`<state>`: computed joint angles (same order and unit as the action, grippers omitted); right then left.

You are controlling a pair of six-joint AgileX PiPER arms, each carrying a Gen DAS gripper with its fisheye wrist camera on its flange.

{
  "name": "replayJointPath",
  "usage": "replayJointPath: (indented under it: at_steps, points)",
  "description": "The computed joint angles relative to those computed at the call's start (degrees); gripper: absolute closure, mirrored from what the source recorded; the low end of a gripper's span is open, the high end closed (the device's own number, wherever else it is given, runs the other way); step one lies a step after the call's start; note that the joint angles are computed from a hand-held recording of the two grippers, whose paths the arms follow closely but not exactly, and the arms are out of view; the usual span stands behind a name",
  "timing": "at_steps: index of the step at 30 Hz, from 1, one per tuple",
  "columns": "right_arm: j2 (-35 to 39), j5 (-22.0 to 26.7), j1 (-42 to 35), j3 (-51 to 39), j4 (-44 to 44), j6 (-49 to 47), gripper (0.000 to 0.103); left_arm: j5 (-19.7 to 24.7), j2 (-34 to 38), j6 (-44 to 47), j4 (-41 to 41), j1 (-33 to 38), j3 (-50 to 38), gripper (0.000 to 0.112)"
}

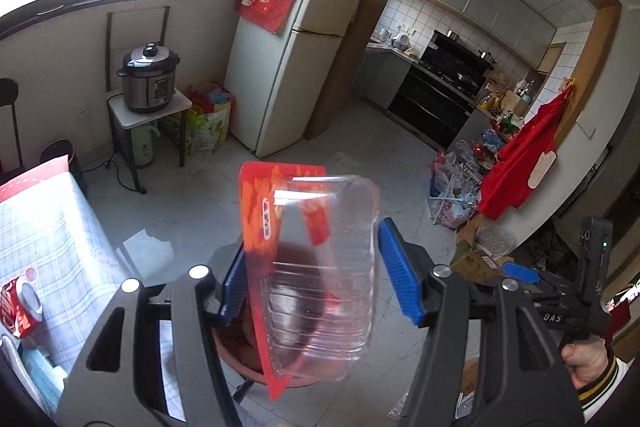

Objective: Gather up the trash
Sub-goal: 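Open the right tool over the bucket while the left tool drops the plastic box in, then return both open tools to the table toward the remaining trash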

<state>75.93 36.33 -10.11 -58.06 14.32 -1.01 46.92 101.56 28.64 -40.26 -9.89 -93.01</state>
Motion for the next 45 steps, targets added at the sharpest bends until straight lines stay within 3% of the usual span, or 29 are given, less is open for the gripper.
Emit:
replayJointPath:
  at_steps: [1,2,5,11,22,27,33,39,45]
  points:
    - [-0.39,0.01,-0.48,0.53,0.37,-0.48,0.006,-0.07,1.18,-0.54,0.37,-0.50,-1.48,0.019]
    - [-0.45,-0.03,-0.61,0.71,0.39,-0.49,0.006,-0.72,1.73,-0.93,0.69,-0.95,-2.12,0.015]
    - [-0.63,-0.14,-0.97,1.17,1.02,-1.21,0.006,1.49,3.65,-2.19,1.66,-0.95,-5.34,0.015]
    - [-0.91,-0.27,0.29,1.37,2.19,-1.90,0.006,0.71,-0.01,-2.83,3.49,1.82,-1.33,0.015]
    - [3.92,-0.95,7.62,-1.83,5.10,-4.66,0.006,-3.23,-14.05,-4.44,9.53,14.89,15.45,0.015]
    - [9.04,-1.27,13.57,-6.04,5.74,-4.92,0.006,-4.96,-23.64,-1.62,9.02,28.27,26.43,0.015]
    - [14.56,-1.97,24.40,-11.99,-3.69,5.50,0.006,-0.81,-29.93,12.37,3.47,52.66,34.38,0.015]
    - [19.14,1.29,35.95,-18.29,-14.34,20.50,0.006,5.18,-25.16,29.75,-2.49,74.50,33.97,0.015]
    - [24.69,6.94,46.59,-26.68,-23.57,31.30,0.006,12.86,-13.58,37.44,-5.55,85.62,27.97,0.015]
